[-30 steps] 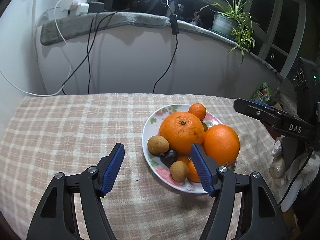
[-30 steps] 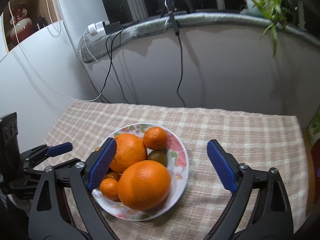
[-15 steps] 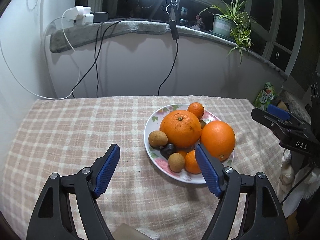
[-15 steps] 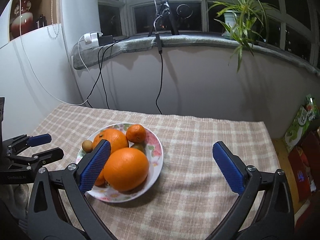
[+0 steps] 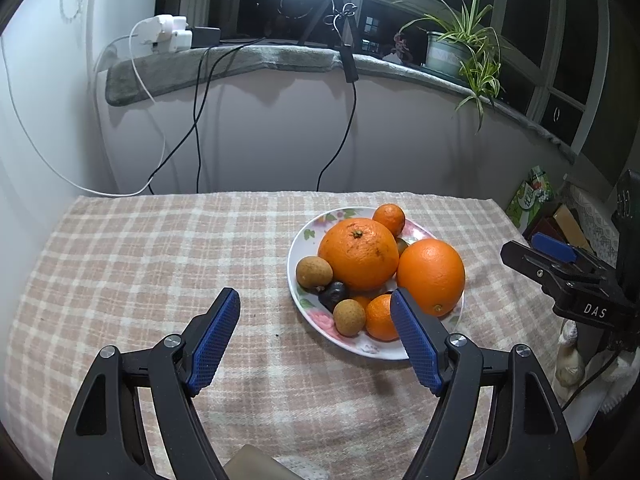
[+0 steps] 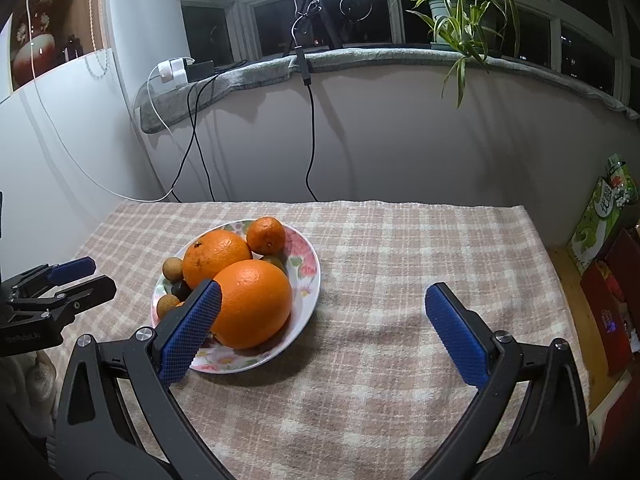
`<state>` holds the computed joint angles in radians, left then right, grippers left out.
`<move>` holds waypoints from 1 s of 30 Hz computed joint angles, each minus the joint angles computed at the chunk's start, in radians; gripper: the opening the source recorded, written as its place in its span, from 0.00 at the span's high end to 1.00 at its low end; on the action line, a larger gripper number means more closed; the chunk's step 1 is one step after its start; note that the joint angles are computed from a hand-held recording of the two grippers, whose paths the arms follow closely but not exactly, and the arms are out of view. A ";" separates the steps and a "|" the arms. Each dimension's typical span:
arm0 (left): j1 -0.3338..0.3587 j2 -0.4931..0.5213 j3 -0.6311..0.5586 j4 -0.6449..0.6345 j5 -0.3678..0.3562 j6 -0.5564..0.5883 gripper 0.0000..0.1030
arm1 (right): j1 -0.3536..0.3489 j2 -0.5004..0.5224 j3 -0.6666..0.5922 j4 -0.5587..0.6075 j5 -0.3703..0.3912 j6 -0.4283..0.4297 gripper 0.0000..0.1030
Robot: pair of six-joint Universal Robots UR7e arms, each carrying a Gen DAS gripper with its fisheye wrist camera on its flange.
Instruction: Organize fruits
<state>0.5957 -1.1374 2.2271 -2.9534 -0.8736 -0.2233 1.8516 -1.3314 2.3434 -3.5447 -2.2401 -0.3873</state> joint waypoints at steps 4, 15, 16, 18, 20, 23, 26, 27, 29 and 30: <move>-0.001 0.001 0.001 -0.002 0.002 0.000 0.23 | 0.004 0.002 0.000 0.004 0.008 0.002 0.00; -0.007 -0.001 0.006 -0.011 0.007 0.000 0.23 | 0.008 0.004 -0.001 0.027 0.019 0.017 0.00; -0.007 0.000 0.005 -0.013 0.006 0.001 0.23 | 0.007 0.003 -0.001 0.028 0.021 0.016 0.00; -0.007 0.000 0.004 -0.015 0.005 0.004 0.23 | 0.008 0.005 0.000 0.025 0.018 0.016 0.00; -0.009 0.001 0.006 -0.020 0.009 0.006 0.23 | 0.008 0.004 -0.001 0.029 0.020 0.016 0.00; -0.012 0.001 0.007 -0.022 0.009 0.007 0.23 | 0.009 0.005 -0.003 0.034 0.020 0.016 0.00; -0.013 0.001 0.006 -0.023 0.011 0.008 0.23 | 0.009 0.006 -0.003 0.034 0.019 0.018 0.00; -0.013 0.002 0.006 -0.024 0.013 0.009 0.23 | 0.010 0.006 -0.003 0.034 0.019 0.017 0.00; -0.014 0.003 0.004 -0.023 0.016 0.009 0.23 | 0.009 0.006 -0.004 0.034 0.019 0.017 0.00; -0.015 0.003 0.005 -0.024 0.016 0.009 0.23 | 0.008 0.004 -0.004 0.037 0.022 0.016 0.00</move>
<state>0.5807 -1.1347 2.2320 -2.9777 -0.8578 -0.2139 1.8596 -1.3271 2.3394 -3.5076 -2.2183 -0.3709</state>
